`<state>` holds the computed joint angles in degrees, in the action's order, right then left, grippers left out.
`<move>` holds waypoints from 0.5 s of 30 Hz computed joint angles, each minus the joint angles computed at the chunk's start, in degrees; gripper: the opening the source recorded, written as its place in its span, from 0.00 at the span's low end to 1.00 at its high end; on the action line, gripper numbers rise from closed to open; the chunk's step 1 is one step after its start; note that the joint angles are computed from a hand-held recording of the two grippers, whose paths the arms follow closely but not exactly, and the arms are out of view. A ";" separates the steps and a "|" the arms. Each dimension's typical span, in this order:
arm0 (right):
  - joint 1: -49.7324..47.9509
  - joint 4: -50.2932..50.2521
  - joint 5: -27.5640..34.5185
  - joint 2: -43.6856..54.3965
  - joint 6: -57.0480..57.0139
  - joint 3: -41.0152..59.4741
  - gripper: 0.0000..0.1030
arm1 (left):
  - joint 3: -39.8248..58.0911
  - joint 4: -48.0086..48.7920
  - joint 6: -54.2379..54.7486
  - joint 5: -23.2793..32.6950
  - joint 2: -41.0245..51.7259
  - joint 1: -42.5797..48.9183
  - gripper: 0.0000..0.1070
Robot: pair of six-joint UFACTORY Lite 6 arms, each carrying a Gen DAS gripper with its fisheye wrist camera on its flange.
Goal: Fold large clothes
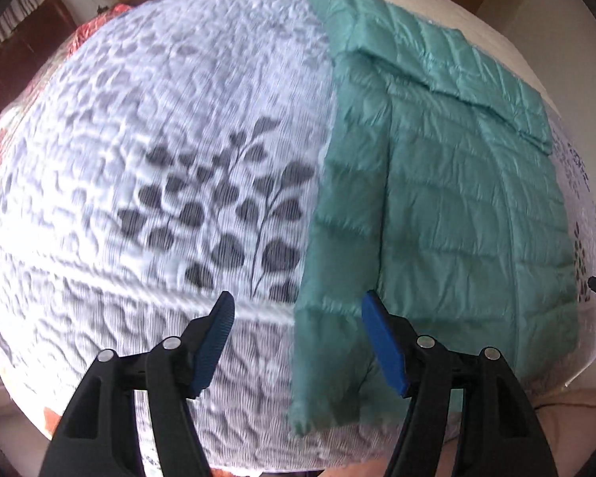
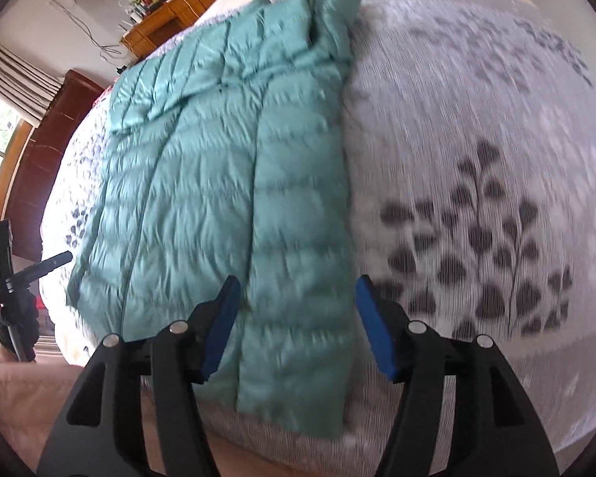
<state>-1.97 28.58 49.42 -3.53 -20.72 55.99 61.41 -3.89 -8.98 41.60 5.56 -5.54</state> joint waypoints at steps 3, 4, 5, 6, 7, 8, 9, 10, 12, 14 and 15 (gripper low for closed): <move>-1.68 0.45 1.28 -3.54 -1.66 -4.85 0.60 | -4.92 -1.83 1.56 -0.28 -3.74 1.03 0.62; -2.05 0.43 1.42 -4.43 -2.12 -6.23 0.60 | -6.23 -2.72 2.40 -0.39 -4.69 1.35 0.62; -2.34 0.62 1.72 -4.64 -2.50 -6.71 0.61 | -7.68 -3.71 3.41 -0.52 -5.73 1.87 0.62; -3.04 1.26 2.18 -5.16 -3.41 -7.75 0.61 | -9.21 -6.15 5.71 -0.56 -6.79 2.76 0.62; -4.08 2.66 2.90 -5.41 -5.02 -8.95 0.62 | -10.28 -8.90 8.19 -0.47 -7.53 3.54 0.62; -5.08 4.02 3.49 -5.50 -6.52 -10.11 0.62 | -11.33 -12.15 11.15 -0.34 -7.97 4.52 0.62; -5.54 4.65 3.67 -5.38 -7.14 -10.69 0.62 | -12.16 -14.00 12.60 -0.37 -8.19 4.97 0.62; -6.15 5.36 3.62 -5.31 -8.03 -11.99 0.62 | -13.02 -16.80 15.05 -0.53 -8.28 5.49 0.62; -6.37 5.36 3.20 -4.91 -8.21 -13.11 0.62 | -14.05 -19.80 17.45 -0.96 -8.10 5.95 0.62; -7.11 6.65 3.05 -4.47 -9.85 -14.51 0.62 | -14.82 -22.08 19.20 -1.69 -7.26 6.17 0.62; -7.53 7.37 3.11 -4.35 -10.67 -15.02 0.63 | -15.20 -22.87 19.52 -2.08 -6.89 6.10 0.62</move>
<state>-9.50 35.95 52.52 -7.88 -31.39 40.98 46.21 -26.76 10.54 39.53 -1.32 0.56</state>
